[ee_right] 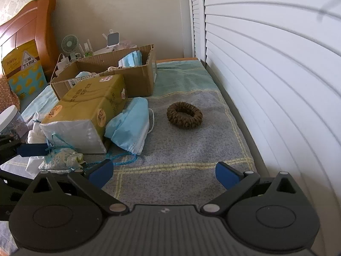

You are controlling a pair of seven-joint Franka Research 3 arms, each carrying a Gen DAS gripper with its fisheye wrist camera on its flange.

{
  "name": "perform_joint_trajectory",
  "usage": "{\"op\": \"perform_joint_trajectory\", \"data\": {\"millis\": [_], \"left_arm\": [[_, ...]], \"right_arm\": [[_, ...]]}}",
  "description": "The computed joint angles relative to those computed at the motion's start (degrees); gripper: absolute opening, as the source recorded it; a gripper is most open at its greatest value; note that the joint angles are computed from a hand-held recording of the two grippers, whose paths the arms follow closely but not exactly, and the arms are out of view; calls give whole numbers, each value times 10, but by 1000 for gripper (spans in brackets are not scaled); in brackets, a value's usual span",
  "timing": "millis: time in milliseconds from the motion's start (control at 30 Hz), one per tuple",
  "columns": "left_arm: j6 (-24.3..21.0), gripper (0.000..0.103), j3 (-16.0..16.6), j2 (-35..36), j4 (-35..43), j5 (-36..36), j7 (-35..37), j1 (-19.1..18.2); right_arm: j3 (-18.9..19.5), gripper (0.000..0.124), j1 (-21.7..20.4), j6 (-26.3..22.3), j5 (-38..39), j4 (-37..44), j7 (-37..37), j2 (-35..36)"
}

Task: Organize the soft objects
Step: 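Grasp the brown ring with the right tool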

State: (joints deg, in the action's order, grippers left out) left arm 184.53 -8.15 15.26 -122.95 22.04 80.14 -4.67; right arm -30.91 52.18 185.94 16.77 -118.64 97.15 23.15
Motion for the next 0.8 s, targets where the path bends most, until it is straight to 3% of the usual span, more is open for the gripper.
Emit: {"op": "perform_joint_trajectory", "data": {"millis": [133, 300, 433, 567, 667, 800], "left_arm": [[7, 66, -28, 1, -5, -8, 9, 28], [8, 66, -64, 1, -7, -18, 21, 62], [9, 66, -86, 2, -9, -25, 31, 83], [5, 66, -110, 3, -9, -35, 40, 106], [4, 66, -90, 1, -9, -32, 42, 86], [5, 67, -92, 3, -7, -35, 44, 87]], "right_arm": [[-42, 103, 37, -5, 0, 7, 6, 14], [-127, 101, 104, -16, 2, 33, 31, 60], [-155, 93, 116, -26, -4, 59, 50, 90], [-142, 84, 85, -41, -23, 97, 65, 111], [-112, 74, 47, -51, -39, 124, 80, 119], [-67, 61, -5, -65, -64, 157, 91, 128]]}}
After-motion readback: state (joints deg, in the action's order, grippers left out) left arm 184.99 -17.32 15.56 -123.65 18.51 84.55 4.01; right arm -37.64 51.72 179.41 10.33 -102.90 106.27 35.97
